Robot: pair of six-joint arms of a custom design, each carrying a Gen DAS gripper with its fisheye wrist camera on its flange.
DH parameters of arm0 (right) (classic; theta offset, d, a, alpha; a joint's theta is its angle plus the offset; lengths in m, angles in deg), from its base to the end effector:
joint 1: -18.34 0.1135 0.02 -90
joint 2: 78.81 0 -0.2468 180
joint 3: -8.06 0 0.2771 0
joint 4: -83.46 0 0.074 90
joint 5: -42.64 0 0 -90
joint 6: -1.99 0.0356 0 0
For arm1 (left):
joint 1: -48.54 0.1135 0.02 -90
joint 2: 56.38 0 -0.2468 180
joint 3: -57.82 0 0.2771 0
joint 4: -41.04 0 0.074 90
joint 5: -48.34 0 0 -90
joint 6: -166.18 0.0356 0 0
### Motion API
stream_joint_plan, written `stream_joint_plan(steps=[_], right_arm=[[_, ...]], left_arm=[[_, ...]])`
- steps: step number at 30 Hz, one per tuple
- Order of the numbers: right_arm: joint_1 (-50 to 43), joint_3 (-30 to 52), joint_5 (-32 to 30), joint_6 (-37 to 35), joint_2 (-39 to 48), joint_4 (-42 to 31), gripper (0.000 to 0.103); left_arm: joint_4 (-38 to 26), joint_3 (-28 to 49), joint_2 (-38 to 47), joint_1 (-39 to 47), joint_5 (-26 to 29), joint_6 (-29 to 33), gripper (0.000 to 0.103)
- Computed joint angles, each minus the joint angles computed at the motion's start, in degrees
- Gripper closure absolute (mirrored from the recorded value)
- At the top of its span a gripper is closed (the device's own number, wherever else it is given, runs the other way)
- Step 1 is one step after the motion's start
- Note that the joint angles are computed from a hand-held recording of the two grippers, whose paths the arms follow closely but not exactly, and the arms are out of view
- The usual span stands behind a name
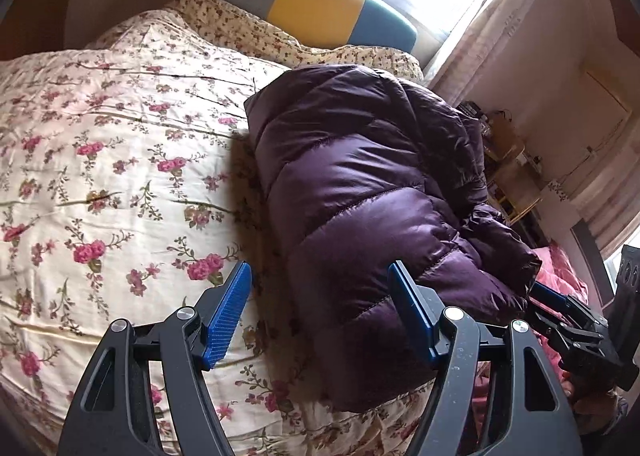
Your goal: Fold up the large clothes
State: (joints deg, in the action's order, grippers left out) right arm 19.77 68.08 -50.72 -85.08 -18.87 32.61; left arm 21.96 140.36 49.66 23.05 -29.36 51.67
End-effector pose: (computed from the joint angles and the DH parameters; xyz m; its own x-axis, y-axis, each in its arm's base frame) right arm 0.2426 0.0081 0.2426 -0.7765 0.0317 -0.6293 -0.0223 0.9967 0.0777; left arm 0.3780 -0.1886 0.1666 -0.7889 -0.0729 -0.6102 0.2580 0.8618 -0.4366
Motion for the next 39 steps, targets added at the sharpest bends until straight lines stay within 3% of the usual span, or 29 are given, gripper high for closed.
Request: stream_joint_plan(steps=[7,15,21,27,33,36,38,39], right_arm=[[-1.09,-1.17,-0.39,-1.25,-1.80,-1.02,0.023],[-1.58,-1.13,-0.60,-1.55,-3.31,-1.38,0.023],[-1.61,-0.22,-0.79,-0.75,-3.00,-1.11,0.022],[0.75,1.66,-0.76,0.11,-1.34,0.56,0.022],[5.58,3.16,2.17,-0.68,1.84,3.34,0.022],[6.71,4.05,2.53,-1.96,5.38,4.48,0.037],[6.84,4.66,2.56,-2.67,7.73,4.75,0.061],[6.76,4.89,2.60,-2.82,8.57,4.53,0.068]], left_arm=[[-0.02,-0.25,0.69,-0.12,1.77,-1.82,0.033],[-0.96,2.29,1.79,-1.62,1.66,0.91,0.033],[-1.70,4.22,3.55,-0.34,3.74,-5.60,0.033],[0.60,-2.41,-1.51,-4.74,-2.50,-6.20,0.040],[1.65,-1.92,2.23,-5.16,0.29,-8.72,0.041],[3.12,-3.13,2.26,-5.33,0.32,-8.73,0.041],[3.70,-3.16,2.62,-5.03,0.95,-8.72,0.041],[3.78,-3.06,2.85,-4.93,1.28,-8.61,0.041]])
